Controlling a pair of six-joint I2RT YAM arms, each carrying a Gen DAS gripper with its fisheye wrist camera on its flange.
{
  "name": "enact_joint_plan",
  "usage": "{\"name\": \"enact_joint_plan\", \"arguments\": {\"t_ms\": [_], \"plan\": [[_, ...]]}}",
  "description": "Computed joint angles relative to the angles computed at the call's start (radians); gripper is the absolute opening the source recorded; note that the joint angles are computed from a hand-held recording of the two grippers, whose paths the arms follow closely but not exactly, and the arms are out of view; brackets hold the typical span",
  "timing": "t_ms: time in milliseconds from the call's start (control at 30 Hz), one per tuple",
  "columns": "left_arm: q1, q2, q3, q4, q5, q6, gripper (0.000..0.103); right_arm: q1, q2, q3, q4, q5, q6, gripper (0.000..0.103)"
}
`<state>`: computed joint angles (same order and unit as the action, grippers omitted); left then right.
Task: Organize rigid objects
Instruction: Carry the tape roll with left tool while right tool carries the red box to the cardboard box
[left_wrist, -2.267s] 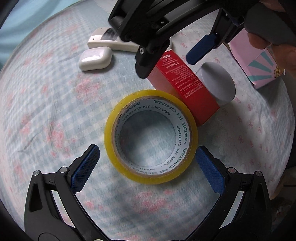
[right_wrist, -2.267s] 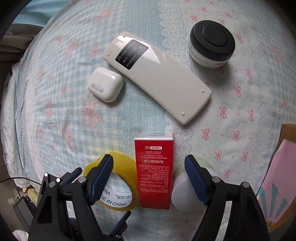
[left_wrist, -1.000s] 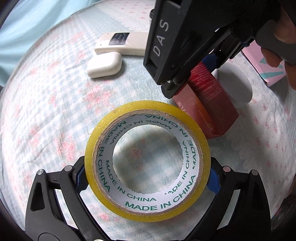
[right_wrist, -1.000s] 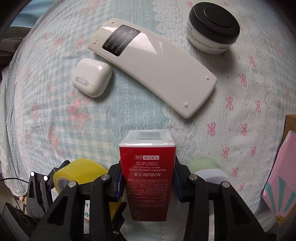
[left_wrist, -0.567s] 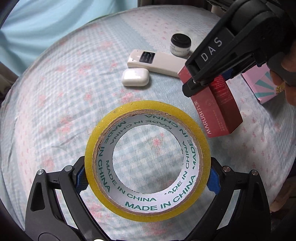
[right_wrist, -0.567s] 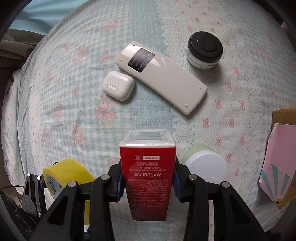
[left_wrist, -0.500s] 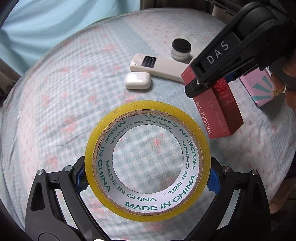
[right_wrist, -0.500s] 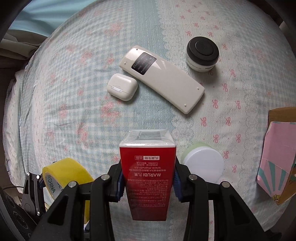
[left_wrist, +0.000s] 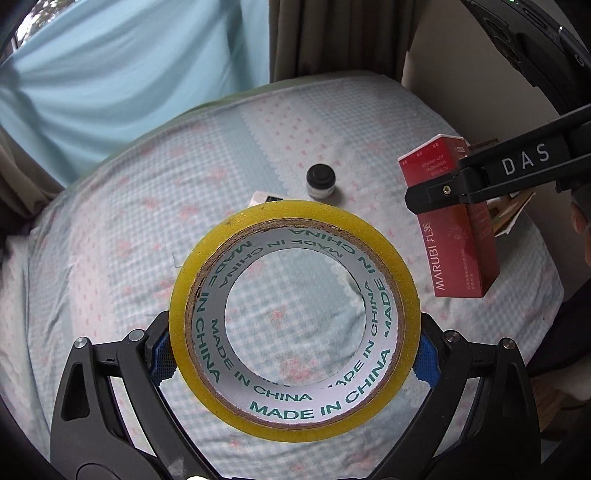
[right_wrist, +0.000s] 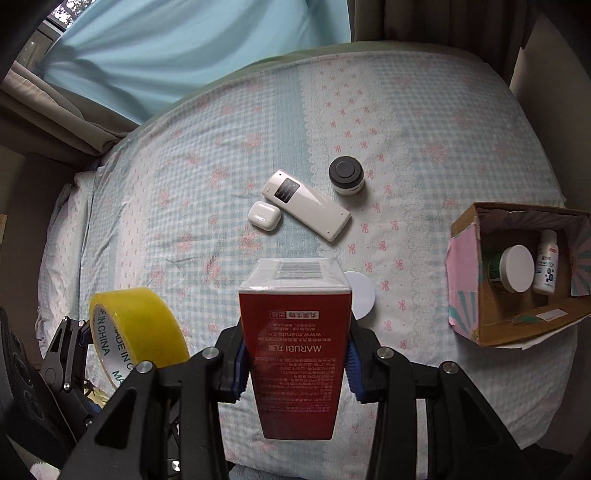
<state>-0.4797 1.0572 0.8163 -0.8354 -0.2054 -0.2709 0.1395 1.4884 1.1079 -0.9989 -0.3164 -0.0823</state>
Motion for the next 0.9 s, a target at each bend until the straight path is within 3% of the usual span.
{"name": "enact_joint_plan", "arguments": {"t_ms": [200, 400, 600, 900], "plan": [[-0.265, 0.102, 0.227, -0.159, -0.147, -0.262, 0.096, -0.281, -0.079, 0.072, -0.200, -0.098, -0.260, 0.038], [-0.440, 0.312, 0.452, -0.210, -0.211, -0.452, 0.096, -0.591, 0.031, 0.240, -0.356, -0.139, -0.558, 0.038], [-0.500, 0.582, 0.700, -0.180, -0.201, -0.501, 0.096, -0.811, 0.282, 0.542, -0.450, -0.133, -0.707, 0.038], [-0.513, 1.015, 1.129, -0.170, -0.101, -0.470, 0.096, -0.915, 0.687, 1.059, -0.526, -0.072, -0.731, 0.038]]}}
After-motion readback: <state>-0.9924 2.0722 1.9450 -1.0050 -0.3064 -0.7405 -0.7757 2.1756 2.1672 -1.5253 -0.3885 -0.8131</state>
